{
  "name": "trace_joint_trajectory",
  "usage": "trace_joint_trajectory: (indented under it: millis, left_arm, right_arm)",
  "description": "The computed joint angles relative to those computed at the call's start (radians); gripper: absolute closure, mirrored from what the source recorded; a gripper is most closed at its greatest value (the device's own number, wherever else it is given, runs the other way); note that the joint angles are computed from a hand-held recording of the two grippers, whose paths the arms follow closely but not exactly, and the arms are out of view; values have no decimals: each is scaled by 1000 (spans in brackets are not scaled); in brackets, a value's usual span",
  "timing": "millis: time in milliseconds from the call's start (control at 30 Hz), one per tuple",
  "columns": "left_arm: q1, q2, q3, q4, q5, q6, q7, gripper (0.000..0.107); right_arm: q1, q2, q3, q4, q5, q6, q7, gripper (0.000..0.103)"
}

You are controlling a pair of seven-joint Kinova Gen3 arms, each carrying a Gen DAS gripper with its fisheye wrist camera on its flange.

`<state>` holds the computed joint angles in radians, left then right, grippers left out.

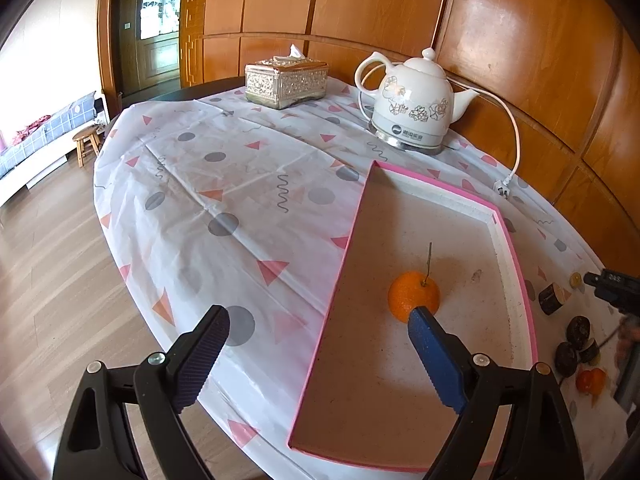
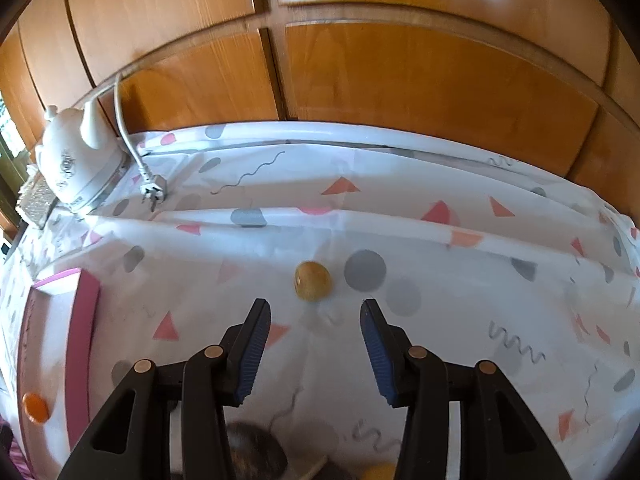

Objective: Organize fruits

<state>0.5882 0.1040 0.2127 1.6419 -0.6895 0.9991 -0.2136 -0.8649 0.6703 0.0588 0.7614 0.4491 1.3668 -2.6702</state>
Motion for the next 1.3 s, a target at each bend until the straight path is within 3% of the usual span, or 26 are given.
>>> trace_joint_trajectory:
  millis: [200, 267, 400, 533, 933, 1300]
  left_arm:
    - [-3, 5, -3, -2, 9, 0, -11, 16]
    - [-10, 5, -7, -1, 26, -6, -20, 16]
    - [-16, 3, -11, 3, 37, -3, -11, 16]
    - [-23, 0, -10, 4, 53, -3, -12, 16]
    - [-23, -27, 8, 17, 43, -1, 4, 15]
    - [-32, -59, 32, 39, 34, -18, 25, 13]
  right_arm:
    - [29, 84, 4, -139, -34, 63, 63, 56]
    - [33, 119, 9, -199, -46, 100, 97, 72]
    - [21, 151, 37, -255, -41, 146, 128, 83]
    - [19, 144, 42, -242, -46, 151, 136, 90]
    - [-45, 7, 26, -52, 24, -1, 66, 93]
    - [-123, -40, -45, -23, 10, -157, 116, 93]
